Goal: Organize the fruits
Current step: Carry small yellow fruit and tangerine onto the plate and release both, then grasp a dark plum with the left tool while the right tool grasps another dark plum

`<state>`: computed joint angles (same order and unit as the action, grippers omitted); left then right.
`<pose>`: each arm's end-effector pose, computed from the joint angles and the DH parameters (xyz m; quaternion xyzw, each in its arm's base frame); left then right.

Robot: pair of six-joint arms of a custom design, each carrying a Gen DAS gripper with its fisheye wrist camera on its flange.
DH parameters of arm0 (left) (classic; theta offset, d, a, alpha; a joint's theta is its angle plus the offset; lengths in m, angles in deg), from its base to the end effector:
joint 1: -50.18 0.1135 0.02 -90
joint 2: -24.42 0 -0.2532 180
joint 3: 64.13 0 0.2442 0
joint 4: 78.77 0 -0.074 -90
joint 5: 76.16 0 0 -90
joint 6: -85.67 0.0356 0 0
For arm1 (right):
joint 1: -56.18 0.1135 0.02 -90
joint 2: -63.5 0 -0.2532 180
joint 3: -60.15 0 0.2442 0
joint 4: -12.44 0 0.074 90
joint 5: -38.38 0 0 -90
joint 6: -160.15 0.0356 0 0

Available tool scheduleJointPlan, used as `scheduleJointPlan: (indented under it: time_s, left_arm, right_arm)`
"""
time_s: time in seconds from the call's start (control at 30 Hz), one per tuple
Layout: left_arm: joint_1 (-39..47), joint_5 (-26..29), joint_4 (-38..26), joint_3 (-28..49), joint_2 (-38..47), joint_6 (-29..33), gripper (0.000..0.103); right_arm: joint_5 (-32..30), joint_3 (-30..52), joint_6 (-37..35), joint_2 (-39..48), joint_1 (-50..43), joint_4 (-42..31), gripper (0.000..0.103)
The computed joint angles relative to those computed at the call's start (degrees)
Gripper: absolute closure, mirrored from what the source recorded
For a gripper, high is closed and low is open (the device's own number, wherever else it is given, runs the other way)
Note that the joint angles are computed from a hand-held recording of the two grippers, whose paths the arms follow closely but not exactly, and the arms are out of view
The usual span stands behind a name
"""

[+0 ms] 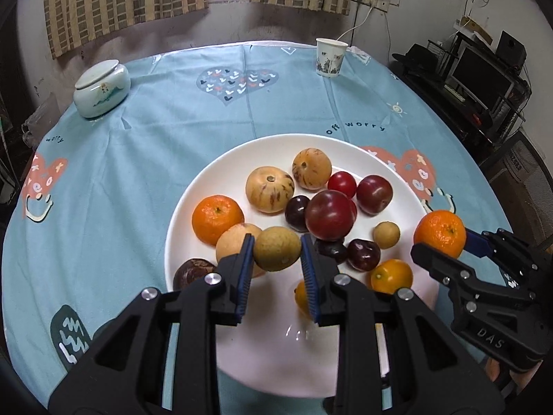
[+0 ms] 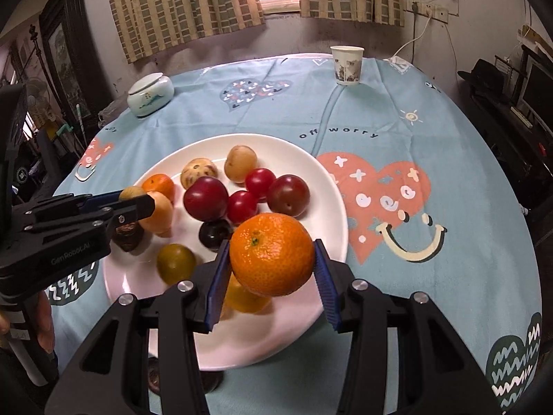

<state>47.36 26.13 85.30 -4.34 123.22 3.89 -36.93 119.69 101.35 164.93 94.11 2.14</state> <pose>0.3102 -0.0229 0.1210 0.1233 0.9406 -0.0879 0.3040 0.2567 0.1886 0.1130 -0.0137 0.9391 0.0827 0.3332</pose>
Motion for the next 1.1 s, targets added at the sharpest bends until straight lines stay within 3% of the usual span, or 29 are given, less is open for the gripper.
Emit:
scheduleJointPlan:
  time_s: [0.2, 0.23, 0.27, 0.3, 0.33, 0.4, 0.53, 0.8, 0.97, 1.1]
  left_arm:
    - [-0.4, -0.4, 0.9, 1.4, 2.7, -0.6, 0.075]
    - [-0.6, -1.0, 1.2, 1.2, 2.5, -0.7, 0.071]
    - [-0.7, -1.4, 1.4, 1.0, 2.1, -0.6, 0.065]
    - [-0.6, -1.7, 1.9, 0.4, 1.3, -0.8, 0.049]
    - [-0.3, -1.9, 2.7, -0.4, 0.2, -1.1, 0.042]
    - [0.4, -1.7, 2.4, -1.6, -2.3, -0.9, 0.042]
    - [2.9, 0.8, 1.2, -6.1, -10.4, -0.1, 0.029]
    - [7.7, 3.7, 2.0, -25.7, -31.3, 5.7, 0.022]
    - [14.0, 10.2, -0.1, -33.0, -32.5, 11.1, 0.022]
    - [16.1, 10.4, 1.0, -36.2, -31.1, 14.2, 0.022]
  right_arm:
    - [-1.8, 1.7, -0.8, 3.1, -1.6, 0.5, 0.056]
    - [-2.5, 2.6, -0.7, 3.7, -1.8, -0.5, 0.055]
    - [-3.2, 3.0, -0.6, 4.1, -2.0, -0.8, 0.046]
    - [-3.1, 2.9, -0.5, 4.0, -2.0, -0.6, 0.041]
    - [-1.1, 2.7, -0.7, 3.6, -1.3, -0.6, 0.037]
    - [1.3, 2.5, -1.7, 2.7, -0.3, -1.2, 0.036]
    - [3.5, -0.9, -1.0, -1.9, 1.7, -1.2, 0.035]
    - [8.7, -13.7, 7.5, -14.7, 14.7, -0.3, 0.032]
    - [9.6, -17.2, 15.1, -12.8, 23.2, 0.9, 0.032]
    - [8.6, -18.5, 19.4, -8.3, 24.6, 4.1, 0.032]
